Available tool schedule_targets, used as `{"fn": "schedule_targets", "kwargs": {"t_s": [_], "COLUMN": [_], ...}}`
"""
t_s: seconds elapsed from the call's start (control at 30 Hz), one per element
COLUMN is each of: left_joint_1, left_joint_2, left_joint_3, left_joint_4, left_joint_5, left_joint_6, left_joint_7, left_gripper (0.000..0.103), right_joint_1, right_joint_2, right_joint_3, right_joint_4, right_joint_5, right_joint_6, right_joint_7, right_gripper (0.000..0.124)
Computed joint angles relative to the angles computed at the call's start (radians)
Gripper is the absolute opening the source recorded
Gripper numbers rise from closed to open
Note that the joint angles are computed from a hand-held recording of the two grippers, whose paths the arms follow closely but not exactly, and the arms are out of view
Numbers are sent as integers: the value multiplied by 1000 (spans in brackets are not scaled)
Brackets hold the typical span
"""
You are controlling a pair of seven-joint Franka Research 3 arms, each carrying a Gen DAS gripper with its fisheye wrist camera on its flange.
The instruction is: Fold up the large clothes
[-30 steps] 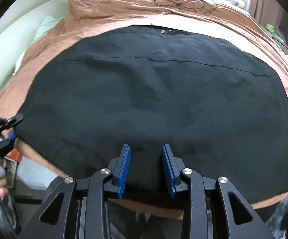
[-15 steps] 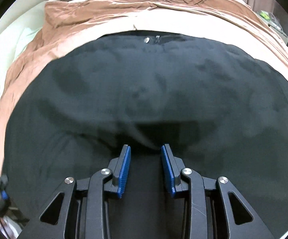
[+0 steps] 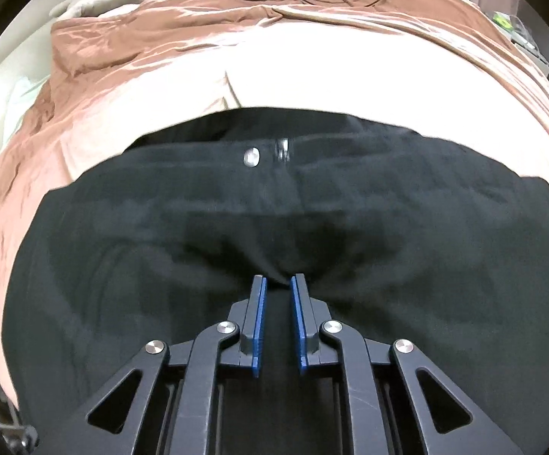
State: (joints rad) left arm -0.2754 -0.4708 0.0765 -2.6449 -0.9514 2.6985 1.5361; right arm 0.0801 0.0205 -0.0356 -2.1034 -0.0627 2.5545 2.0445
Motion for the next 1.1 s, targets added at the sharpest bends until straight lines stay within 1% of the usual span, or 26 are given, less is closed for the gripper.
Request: {"fn": "schedule_targets", "kwargs": {"t_s": [0.07, 0.17, 0.27, 0.3, 0.37, 0.4, 0.47, 0.5, 0.57, 0.63, 0.67, 0.73, 0.77, 0.8, 0.9, 0.97, 1.03, 1.07, 1.1], "left_joint_1": [1, 2, 8, 17, 25, 25, 32, 39, 51, 63, 69, 72, 67, 67, 70, 67, 60, 53, 49], "left_joint_2": [10, 18, 42, 46, 52, 53, 55, 58, 63, 63, 65, 59, 57, 56, 34, 23, 11, 3, 1], "left_joint_3": [-3, 1, -1, -7, -3, 3, 8, 1, -16, -31, -38, -41, -35, -32, -36, -38, -34, -29, -26], "left_joint_4": [10, 17, 39, 48, 57, 58, 58, 60, 66, 68, 70, 68, 68, 69, 66, 68, 69, 70, 73], "left_joint_5": [9, -16, -26, -16, -27, -54, -101, -108, -115, -107, -97, -95, -109, -117, -120, -118, -125, -139, -148], "left_joint_6": [-12, -25, -52, -65, -89, -97, -112, -115, -113, -112, -113, -113, -118, -121, -123, -117, -113, -111, -109], "left_joint_7": [-5, -17, -5, -8, 7, 24, 57, 67, 88, 80, 71, 66, 79, 87, 94, 98, 111, 122, 128], "left_gripper": [40, 40, 47, 49, 50, 50, 50, 50, 49, 49, 49, 40, 32, 26, 19, 17, 16, 15, 15], "right_joint_1": [-3, -4, -10, -13, -16, -14, -12, -2, 9, 11, 9, 11, 13, 20, 6, -2, 9, 9, 11], "right_joint_2": [16, 44, 45, 20, -40, -92, -168, -221, -305, -385, -418, -491, -515, -546, -619, -666, -703, -726, -743], "right_joint_3": [-5, -13, -15, -15, -11, -4, 7, 10, 19, 35, 42, 56, 59, 63, 101, 125, 119, 126, 133], "right_joint_4": [14, 48, 68, 49, -14, -63, -134, -182, -257, -326, -353, -417, -438, -464, -524, -561, -590, -606, -619], "right_joint_5": [-15, -14, 38, 68, 126, 118, 132, 168, 218, 244, 253, 276, 285, 300, 276, 262, 273, 275, 276], "right_joint_6": [13, 1, -19, -24, 19, 37, 50, 54, 50, 43, 37, 22, 12, 1, -6, -1, -1, -1, -4], "right_joint_7": [9, 23, -19, -38, -86, -100, -138, -175, -215, -220, -218, -205, -206, -205, -189, -160, -154, -142, -130], "right_gripper": [13, 9, 9, 9, 10, 14, 19, 22, 22, 22, 23, 23, 23, 26, 46, 47, 45, 41, 31]}}
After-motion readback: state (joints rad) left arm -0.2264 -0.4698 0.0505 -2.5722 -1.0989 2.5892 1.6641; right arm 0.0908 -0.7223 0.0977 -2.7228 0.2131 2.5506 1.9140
